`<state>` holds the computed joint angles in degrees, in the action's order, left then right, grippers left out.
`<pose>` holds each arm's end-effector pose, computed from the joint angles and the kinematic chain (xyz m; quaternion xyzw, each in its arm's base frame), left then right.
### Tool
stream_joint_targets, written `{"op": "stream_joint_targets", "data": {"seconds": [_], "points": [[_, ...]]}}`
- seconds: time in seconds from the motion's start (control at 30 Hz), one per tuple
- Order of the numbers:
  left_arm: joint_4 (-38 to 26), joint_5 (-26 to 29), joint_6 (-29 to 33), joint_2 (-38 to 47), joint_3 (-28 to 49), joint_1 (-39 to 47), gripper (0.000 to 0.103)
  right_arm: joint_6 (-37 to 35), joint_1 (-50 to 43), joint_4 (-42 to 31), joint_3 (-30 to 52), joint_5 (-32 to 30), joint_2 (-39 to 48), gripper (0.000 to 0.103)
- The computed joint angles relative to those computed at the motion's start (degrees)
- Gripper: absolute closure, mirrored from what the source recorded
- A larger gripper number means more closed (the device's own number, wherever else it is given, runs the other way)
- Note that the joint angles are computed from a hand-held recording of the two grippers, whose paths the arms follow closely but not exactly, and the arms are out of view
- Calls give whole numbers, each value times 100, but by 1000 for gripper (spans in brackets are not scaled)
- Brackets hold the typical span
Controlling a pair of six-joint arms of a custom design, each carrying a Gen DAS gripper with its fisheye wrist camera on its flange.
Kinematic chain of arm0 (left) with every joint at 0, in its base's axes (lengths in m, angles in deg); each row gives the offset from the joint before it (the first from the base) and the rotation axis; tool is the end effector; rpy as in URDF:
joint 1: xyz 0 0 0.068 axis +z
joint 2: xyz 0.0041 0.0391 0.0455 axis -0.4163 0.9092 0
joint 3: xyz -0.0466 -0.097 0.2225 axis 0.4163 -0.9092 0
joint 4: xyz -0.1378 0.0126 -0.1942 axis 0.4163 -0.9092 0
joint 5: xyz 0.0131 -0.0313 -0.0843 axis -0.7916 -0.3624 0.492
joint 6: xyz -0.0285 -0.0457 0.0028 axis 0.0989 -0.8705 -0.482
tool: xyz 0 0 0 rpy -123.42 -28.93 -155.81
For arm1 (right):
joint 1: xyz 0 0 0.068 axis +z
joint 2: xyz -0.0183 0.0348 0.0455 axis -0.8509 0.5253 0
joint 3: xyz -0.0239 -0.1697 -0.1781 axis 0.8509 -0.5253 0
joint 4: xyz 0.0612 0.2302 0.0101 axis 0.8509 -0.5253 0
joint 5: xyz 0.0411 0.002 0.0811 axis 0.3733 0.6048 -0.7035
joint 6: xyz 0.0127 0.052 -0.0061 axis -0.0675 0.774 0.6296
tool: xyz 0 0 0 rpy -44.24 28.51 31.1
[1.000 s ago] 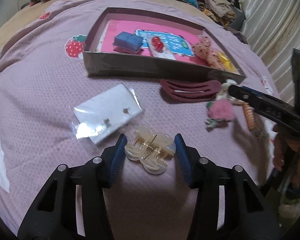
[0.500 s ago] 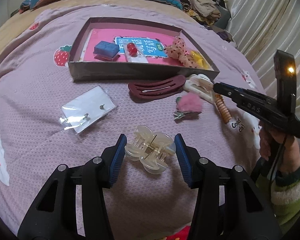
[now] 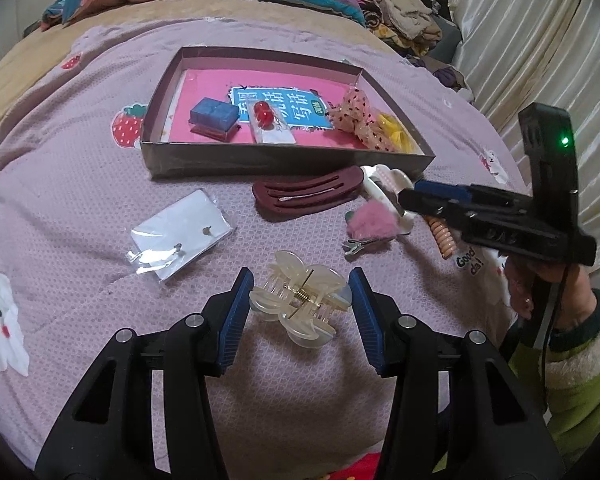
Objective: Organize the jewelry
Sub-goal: 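Carry the clear claw clip into the tray with the left tool while the right tool follows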
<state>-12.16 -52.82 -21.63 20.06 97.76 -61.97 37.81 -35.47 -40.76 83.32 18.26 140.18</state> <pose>0.1951 -0.1519 0.1037 0.1450 0.9393 -0.1766 0.2558 0.2063 0.0932 0.0790 -0.1249 0.9353 0.1674 0.2856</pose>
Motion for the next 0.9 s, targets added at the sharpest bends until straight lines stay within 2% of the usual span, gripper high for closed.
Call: {"op": "stream_joint_targets", "data": {"seconds": [0.13, 0.23, 0.27, 0.3, 0.37, 0.6, 0.9], "points": [[-127, -26, 49, 71, 172, -25, 62, 322, 51, 342, 93, 81, 505, 59], [-187, -30, 74, 137, 316, -38, 62, 494, -131, 678, -40, -194, 624, 60], [-202, -15, 77, 167, 367, -39, 62, 509, -141, 718, -76, -198, 598, 64], [-218, 0, 95, 210, 437, -41, 62, 513, -142, 754, -138, -176, 527, 73], [-239, 4, 125, 291, 547, -46, 62, 511, -173, 842, -336, -214, 257, 74], [-341, 86, 215, 512, 972, -50, 62, 525, -339, 354, -737, -170, -884, 74], [-669, 158, 376, 717, 1670, -16, 62, 416, -720, -1051, -815, -321, -2858, 74]]}}
